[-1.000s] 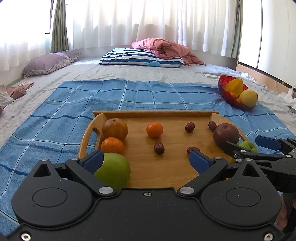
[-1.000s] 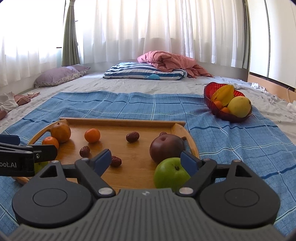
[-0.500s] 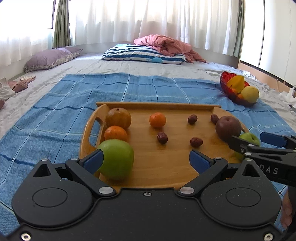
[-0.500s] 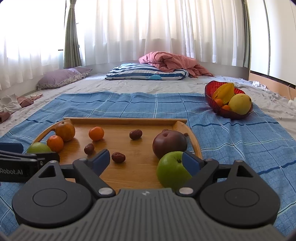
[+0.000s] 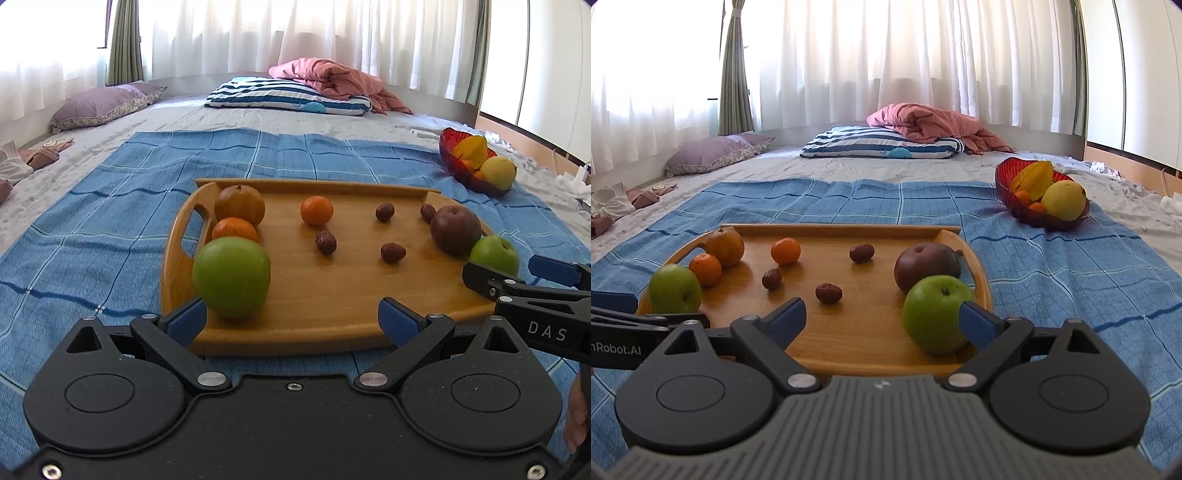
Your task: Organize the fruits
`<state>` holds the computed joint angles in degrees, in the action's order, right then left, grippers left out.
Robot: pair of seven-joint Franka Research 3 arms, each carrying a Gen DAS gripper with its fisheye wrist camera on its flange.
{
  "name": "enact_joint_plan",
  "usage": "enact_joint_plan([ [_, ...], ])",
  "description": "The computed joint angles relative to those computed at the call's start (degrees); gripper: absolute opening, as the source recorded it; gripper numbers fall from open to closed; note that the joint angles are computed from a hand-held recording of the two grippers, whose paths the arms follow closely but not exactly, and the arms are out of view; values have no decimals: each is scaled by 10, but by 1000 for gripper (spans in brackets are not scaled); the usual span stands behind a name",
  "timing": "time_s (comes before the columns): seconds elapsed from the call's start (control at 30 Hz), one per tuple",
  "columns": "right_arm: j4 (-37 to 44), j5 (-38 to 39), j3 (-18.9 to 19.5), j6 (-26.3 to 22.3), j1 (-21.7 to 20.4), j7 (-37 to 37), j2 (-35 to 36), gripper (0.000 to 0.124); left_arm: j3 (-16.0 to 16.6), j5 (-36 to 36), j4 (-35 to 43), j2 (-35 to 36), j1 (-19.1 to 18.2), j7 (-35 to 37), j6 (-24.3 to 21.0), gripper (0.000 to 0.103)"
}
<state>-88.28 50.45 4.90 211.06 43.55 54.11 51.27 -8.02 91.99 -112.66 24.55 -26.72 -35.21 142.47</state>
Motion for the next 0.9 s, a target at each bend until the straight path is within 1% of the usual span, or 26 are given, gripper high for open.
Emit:
enact_joint_plan([
  [0.13,-8,1,4,6,-2,3,0,97,-2,0,-7,-2,-4,-6,-6,100],
  [0.23,-26,-5,14,10,-10,17,-5,97,-4,-1,-10,-3,-6,-9,-9,100],
  [0.5,-54,-19,20,23,-14,41,-10,99,-9,0,-22,-6,-10,-22,-12,100],
  [0.7,-63,-20,17,27,-9,39,-10,101,-10,-4,-25,-2,-10,-27,-8,100],
  [0.9,-63,-8,12,22,-4,27,-7,101,-8,-8,-23,6,-14,-29,-15,100],
])
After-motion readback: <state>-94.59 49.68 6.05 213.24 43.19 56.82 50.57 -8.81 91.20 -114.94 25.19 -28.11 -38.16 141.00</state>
